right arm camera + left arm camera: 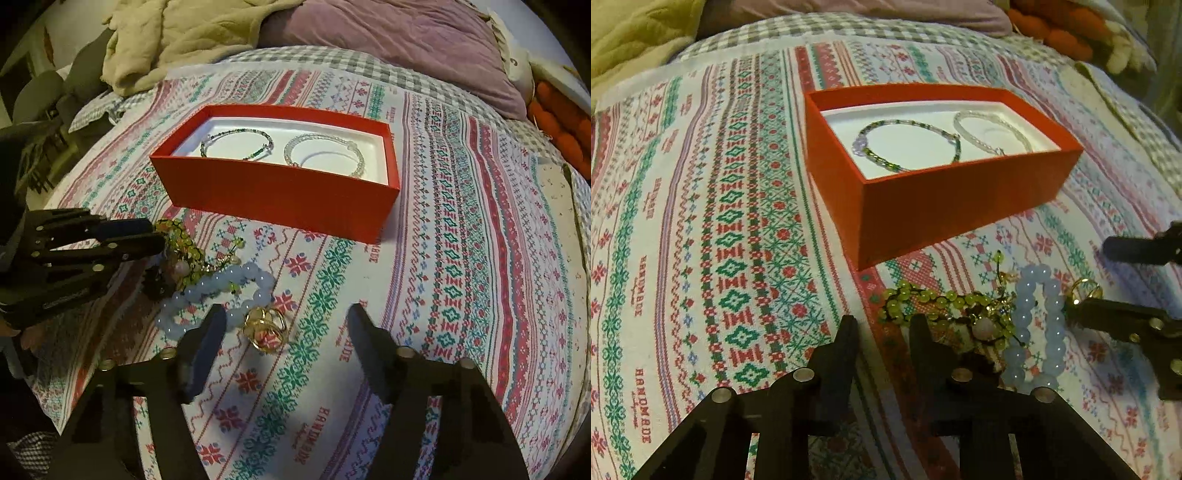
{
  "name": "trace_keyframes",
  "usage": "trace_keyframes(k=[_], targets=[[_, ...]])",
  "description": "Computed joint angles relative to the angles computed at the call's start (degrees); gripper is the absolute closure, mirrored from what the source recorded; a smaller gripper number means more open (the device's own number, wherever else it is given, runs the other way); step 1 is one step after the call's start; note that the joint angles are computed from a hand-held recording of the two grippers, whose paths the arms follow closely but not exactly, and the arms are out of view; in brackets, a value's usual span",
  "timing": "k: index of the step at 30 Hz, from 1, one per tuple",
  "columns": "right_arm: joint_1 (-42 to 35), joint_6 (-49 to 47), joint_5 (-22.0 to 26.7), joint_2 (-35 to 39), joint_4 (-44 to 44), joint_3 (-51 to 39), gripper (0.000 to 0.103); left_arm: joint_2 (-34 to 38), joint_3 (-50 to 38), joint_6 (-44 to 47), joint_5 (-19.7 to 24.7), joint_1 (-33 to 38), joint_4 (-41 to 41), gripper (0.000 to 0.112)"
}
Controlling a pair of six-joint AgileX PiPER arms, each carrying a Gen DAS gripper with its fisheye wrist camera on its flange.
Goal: Organize jewelry
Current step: 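Grasp the yellow-green beaded bracelet with the left gripper while the right grasps the pale blue bead bracelet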
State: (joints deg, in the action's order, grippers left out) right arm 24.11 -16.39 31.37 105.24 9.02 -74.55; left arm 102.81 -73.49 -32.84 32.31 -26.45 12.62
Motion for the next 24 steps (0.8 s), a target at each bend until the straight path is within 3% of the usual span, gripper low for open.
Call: trace_keyframes(k=[7,13,15,17,19,24], targets=[[0.53,2.86,5.36,4.92,-0.73,-7.26,0.058,-0.40,-0.08,5.44,-0.97,2.72,-7.12,0.087],[2.77,6.50,9.02,9.07,-5.53,-12.28,0.069,3.29,-4.91,10.94,1.59,3.19,-11.08,0.087],[3.44,6.32,9.58,9.60,-6.03,-13.06,0.086,4.25,-6.22,12.19,2.33,3.33,-12.21,0.087],[3.82,6.34,10.22,10.12,-5.83,-13.95,0.090,4.78,-6.92,10.66,2.88,2.80,-10.62,0.092],[3.82,6.20,10.59,10.46,-5.26,-14.60,0.091,5.23,-7.96,8.30,4.20,2.02,-8.34,0.108],[2.41,4.10,11.26,9.28,-1.66,-14.72,0.091,5.18,-9.28,7.27,4.93,2.15,-8.82,0.108]])
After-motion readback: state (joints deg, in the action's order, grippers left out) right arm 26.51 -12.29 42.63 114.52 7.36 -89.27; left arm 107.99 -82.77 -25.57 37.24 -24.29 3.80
